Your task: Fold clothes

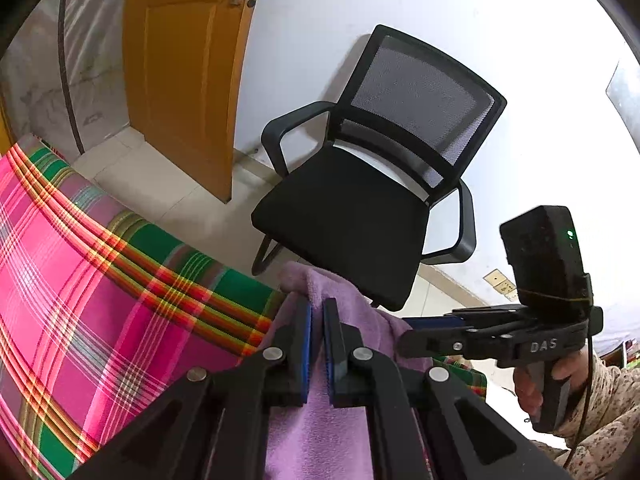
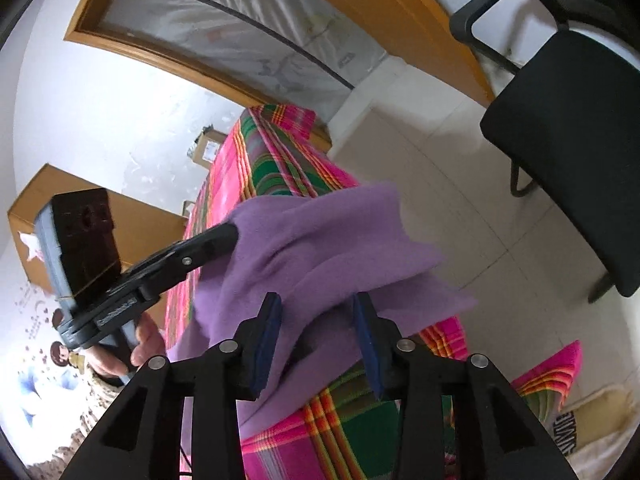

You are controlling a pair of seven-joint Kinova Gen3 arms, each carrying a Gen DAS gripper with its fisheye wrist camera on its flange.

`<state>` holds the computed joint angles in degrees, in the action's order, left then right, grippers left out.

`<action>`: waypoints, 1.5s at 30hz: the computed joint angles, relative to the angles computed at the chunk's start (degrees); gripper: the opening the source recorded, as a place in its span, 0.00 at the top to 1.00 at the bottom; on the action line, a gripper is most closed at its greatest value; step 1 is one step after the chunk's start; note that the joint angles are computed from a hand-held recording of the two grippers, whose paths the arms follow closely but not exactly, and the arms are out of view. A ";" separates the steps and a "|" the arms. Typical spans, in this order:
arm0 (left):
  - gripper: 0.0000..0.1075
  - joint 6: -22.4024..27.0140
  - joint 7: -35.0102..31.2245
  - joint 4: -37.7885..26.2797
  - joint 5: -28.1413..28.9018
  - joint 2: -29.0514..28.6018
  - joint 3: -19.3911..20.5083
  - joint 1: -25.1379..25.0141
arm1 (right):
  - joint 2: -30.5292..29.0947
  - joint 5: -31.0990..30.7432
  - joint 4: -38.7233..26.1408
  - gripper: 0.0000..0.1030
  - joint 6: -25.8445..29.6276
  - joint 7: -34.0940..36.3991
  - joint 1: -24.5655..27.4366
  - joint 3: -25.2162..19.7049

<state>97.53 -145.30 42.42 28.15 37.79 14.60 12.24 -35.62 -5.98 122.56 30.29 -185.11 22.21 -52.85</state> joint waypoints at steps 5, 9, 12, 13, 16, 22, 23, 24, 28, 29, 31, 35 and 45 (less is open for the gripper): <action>0.95 -0.25 0.73 -0.09 -0.06 0.23 -0.19 0.07 | -1.26 0.12 0.45 0.73 -1.78 -0.12 1.61 -0.62; 0.95 -0.10 1.59 -1.04 0.30 0.83 -0.05 -0.12 | -4.30 0.39 -0.32 0.91 -1.36 1.19 3.39 -1.44; 0.95 0.77 2.72 -2.59 0.74 1.67 0.17 -0.19 | -7.41 -0.19 -1.28 0.92 0.46 2.45 4.59 -1.42; 0.95 0.72 2.87 -2.79 0.84 1.75 0.19 -0.22 | -8.36 -0.60 -1.84 0.93 1.73 2.82 4.94 -1.39; 0.95 0.96 3.87 -4.03 0.97 2.48 0.20 -0.06 | -10.98 -1.38 -4.84 0.96 8.09 4.36 6.69 -1.82; 0.95 1.31 6.27 -4.70 -0.08 3.82 -0.21 0.95 | -13.52 -6.11 -5.37 0.96 14.35 6.32 7.79 -1.68; 0.94 1.39 6.21 -4.59 -0.26 3.91 -0.19 1.00 | -13.95 -6.93 -5.26 0.96 15.54 6.24 7.92 -1.56; 0.94 1.39 6.20 -4.56 -0.48 3.95 -0.22 1.12 | -14.46 -7.84 -4.81 0.96 16.27 6.08 7.81 -1.24; 0.94 3.12 9.43 -7.37 -1.00 5.50 -0.50 2.00 | -15.64 -10.17 -3.34 0.96 16.32 6.39 7.62 -0.25; 0.94 3.49 10.43 -8.19 -1.16 5.92 -0.60 2.23 | -15.67 -10.51 -3.13 0.94 15.67 6.70 7.67 -0.21; 0.93 4.51 12.10 -10.02 -1.49 6.85 -0.68 2.61 | -14.84 -10.77 -3.05 0.93 14.00 7.94 7.67 -0.32; 0.91 3.63 12.01 -9.49 -1.84 6.28 -0.68 2.23 | -11.61 -10.51 -3.47 0.81 10.73 10.56 7.35 -0.85; 0.91 2.67 10.78 -7.68 -2.34 5.26 -0.77 1.36 | -0.26 -2.51 -13.45 0.60 17.73 18.77 15.13 -11.19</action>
